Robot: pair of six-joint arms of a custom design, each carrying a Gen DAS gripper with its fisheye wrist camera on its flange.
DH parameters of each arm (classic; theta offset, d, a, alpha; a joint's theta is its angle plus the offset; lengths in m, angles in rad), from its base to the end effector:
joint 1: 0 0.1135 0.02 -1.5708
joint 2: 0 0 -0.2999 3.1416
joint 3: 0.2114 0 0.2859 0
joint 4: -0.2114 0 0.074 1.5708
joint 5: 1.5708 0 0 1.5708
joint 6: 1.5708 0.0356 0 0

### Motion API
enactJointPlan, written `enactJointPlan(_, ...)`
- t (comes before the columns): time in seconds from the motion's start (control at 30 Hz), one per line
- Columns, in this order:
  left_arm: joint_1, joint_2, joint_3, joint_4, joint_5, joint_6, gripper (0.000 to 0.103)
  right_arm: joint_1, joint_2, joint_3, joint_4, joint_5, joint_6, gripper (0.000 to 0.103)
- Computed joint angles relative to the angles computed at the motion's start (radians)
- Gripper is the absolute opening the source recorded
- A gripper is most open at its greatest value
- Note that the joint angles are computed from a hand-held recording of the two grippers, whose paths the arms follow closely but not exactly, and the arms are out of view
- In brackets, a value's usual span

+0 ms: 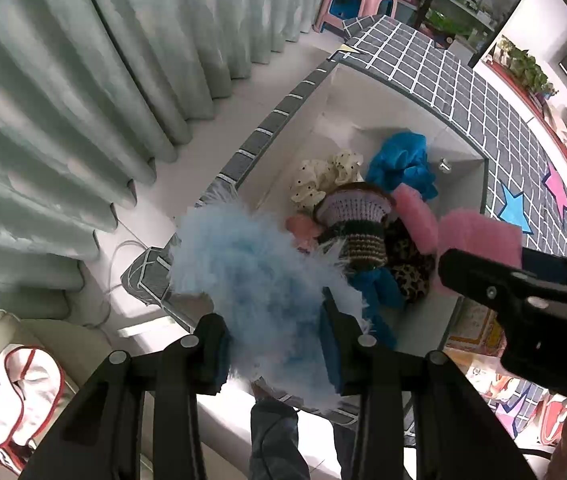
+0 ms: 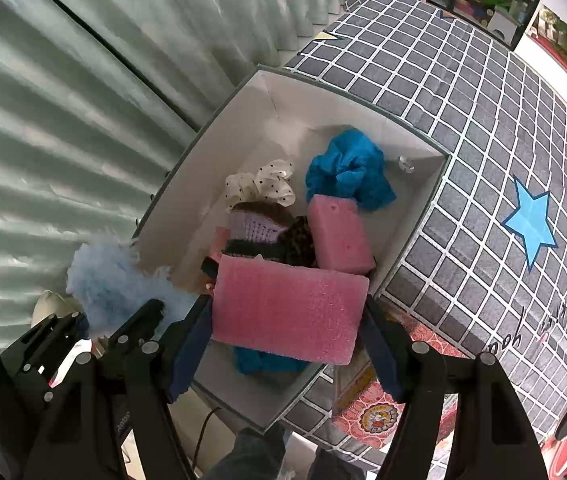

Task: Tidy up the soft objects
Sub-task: 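Open both tools to drop the blue boa and pink sponge into the box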

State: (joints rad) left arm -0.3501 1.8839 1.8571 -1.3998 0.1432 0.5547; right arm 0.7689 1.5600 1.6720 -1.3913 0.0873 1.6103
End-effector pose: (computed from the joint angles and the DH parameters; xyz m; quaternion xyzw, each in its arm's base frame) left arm 0.3826 -0.1451 0.3432 0.4395 0.8925 -0.0636 0.0788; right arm 0.2316 0.2198 0.3994 0.4095 0.8997 0.1186 0.0941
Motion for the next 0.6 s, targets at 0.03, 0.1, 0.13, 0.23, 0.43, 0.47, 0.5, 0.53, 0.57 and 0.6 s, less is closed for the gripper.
enactJointPlan(0.03,0.000,-0.001,-0.003,0.001,-0.002,0.001,0.041,0.000,0.000,0.000,0.001,-0.001,0.000,0.072)
enactJointPlan(0.1,-0.001,-0.003,-0.008,0.004,-0.005,0.003,0.041,0.001,0.000,-0.001,0.001,-0.002,0.001,0.072)
enactJointPlan(0.13,-0.002,-0.005,-0.011,0.006,-0.006,0.003,0.041,0.001,-0.001,-0.003,0.003,-0.003,0.002,0.072)
enactJointPlan(0.23,0.000,-0.008,-0.013,0.004,-0.006,0.006,0.044,0.002,-0.003,-0.004,0.004,-0.002,0.006,0.072)
enactJointPlan(0.43,0.011,-0.027,-0.033,0.003,0.038,0.035,0.068,0.007,-0.007,-0.005,0.010,0.006,0.009,0.073)
enactJointPlan(0.47,0.013,-0.032,-0.035,0.004,0.044,0.040,0.078,0.007,-0.009,-0.005,0.011,0.007,0.010,0.074)
enactJointPlan(0.5,0.014,-0.036,-0.037,0.004,0.048,0.044,0.081,0.008,-0.010,-0.004,0.011,0.010,0.012,0.074)
enactJointPlan(0.53,0.015,-0.039,-0.036,-0.001,0.047,0.047,0.081,0.009,-0.013,-0.003,0.014,0.011,0.012,0.075)
enactJointPlan(0.57,0.011,-0.039,-0.033,-0.006,0.029,0.048,0.081,0.010,-0.014,-0.002,0.014,0.011,0.011,0.075)
enactJointPlan(0.6,-0.001,-0.040,-0.035,-0.002,-0.010,0.045,0.081,0.012,-0.012,0.006,0.007,0.014,0.009,0.082)
